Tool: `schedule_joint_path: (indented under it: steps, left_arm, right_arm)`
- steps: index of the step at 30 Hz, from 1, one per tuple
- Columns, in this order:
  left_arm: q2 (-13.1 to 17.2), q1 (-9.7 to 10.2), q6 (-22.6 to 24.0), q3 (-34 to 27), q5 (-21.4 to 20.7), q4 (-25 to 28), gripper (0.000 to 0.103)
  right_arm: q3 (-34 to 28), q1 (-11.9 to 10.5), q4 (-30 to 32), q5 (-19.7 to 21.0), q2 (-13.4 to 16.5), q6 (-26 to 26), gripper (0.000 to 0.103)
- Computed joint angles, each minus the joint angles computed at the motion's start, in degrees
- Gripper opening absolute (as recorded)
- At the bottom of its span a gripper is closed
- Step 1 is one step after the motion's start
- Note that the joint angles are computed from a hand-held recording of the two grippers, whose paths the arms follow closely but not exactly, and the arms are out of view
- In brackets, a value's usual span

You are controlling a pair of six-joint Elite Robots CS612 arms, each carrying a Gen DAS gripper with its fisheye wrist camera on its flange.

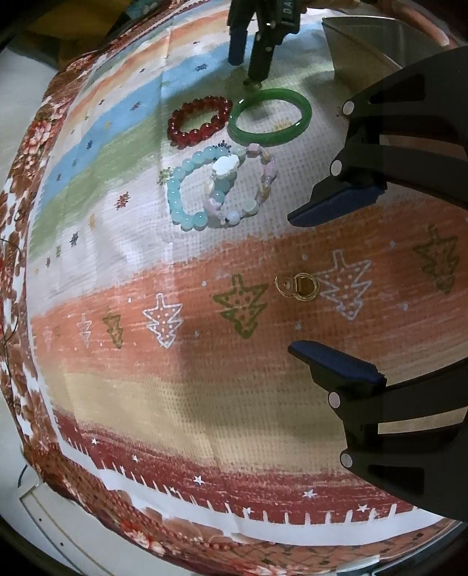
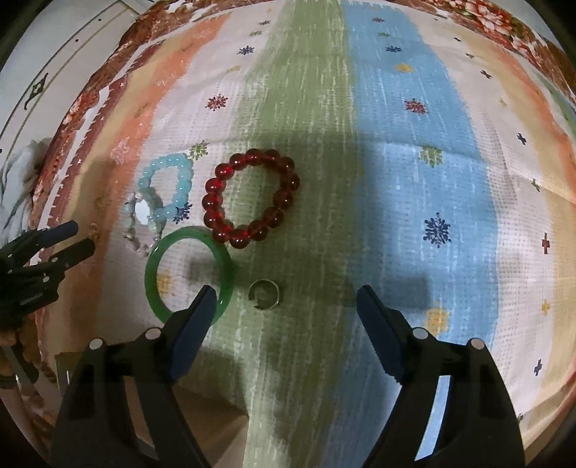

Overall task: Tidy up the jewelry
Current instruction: 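Grasp the small silver ring with the right tool while the left tool grasps the gold earring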

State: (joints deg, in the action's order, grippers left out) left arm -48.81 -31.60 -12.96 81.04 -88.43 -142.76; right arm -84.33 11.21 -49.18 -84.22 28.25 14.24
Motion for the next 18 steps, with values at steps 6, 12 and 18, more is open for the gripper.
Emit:
schedule_joint_path:
  steps: [6,12,18]
  left_arm:
    - [0.5,0.15,0.2,-0.6,-0.1,0.9,0.064]
    - [0.8,0.12,0.8,-0.8,-0.3,1.6,0.063]
    - [1.0,-0.02,0.9,-1.0,0.2,1.7,0.057]
  right_arm:
    - [0.4,-0.1,0.3,-0.9,0.0,0.1,0.067]
    - [1.2,0.4,0.3,-2.4,-0.2,-1.4,0.067]
    - [2.1,1.1,0.5,-4.8,-0.5,-3.2,0.056]
